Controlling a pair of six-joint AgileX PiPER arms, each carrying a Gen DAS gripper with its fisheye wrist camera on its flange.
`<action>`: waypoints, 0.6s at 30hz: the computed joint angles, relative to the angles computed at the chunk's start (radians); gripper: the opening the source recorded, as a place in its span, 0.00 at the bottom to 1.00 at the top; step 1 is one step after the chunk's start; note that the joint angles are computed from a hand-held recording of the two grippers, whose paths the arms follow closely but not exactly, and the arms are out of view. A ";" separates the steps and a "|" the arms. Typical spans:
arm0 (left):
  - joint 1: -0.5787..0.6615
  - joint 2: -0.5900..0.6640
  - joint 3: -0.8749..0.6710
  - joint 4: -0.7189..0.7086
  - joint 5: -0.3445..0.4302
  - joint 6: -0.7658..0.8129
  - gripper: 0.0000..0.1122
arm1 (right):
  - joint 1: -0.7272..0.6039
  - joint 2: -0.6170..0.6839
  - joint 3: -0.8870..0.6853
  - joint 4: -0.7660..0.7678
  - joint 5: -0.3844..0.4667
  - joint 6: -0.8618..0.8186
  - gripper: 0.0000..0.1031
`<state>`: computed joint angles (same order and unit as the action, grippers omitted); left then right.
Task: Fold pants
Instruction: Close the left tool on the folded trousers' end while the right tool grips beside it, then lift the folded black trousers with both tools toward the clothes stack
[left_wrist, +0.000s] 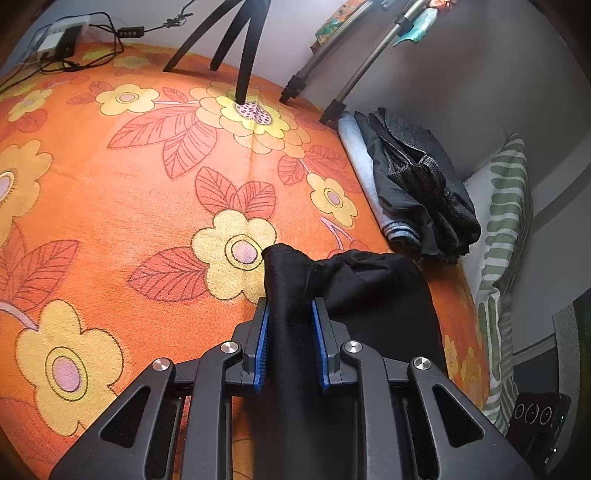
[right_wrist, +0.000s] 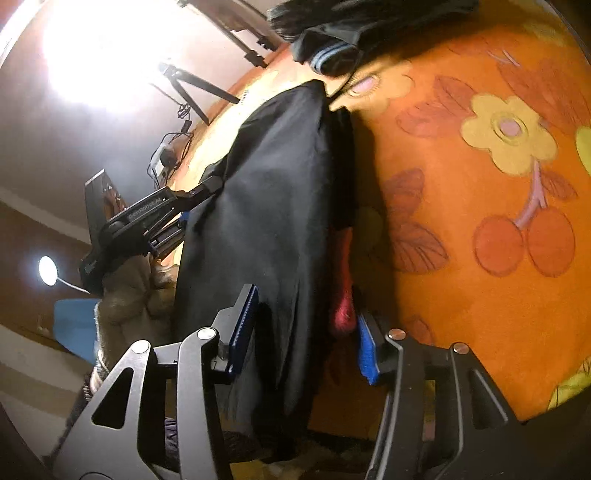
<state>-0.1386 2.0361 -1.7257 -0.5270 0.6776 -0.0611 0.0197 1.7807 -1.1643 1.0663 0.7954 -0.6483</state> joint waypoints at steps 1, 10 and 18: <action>-0.001 0.000 0.000 0.002 -0.003 -0.005 0.17 | 0.006 0.004 -0.004 0.003 -0.011 0.004 0.42; -0.033 -0.036 0.000 0.077 -0.055 -0.037 0.11 | 0.056 -0.067 0.001 -0.079 -0.102 0.046 0.21; -0.039 -0.059 0.011 0.079 -0.072 -0.037 0.11 | 0.072 -0.079 0.006 -0.099 -0.128 0.053 0.20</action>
<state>-0.1775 1.9772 -1.7144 -0.4479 0.6059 -0.0981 0.0916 1.7017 -1.1588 0.9674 0.6674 -0.5956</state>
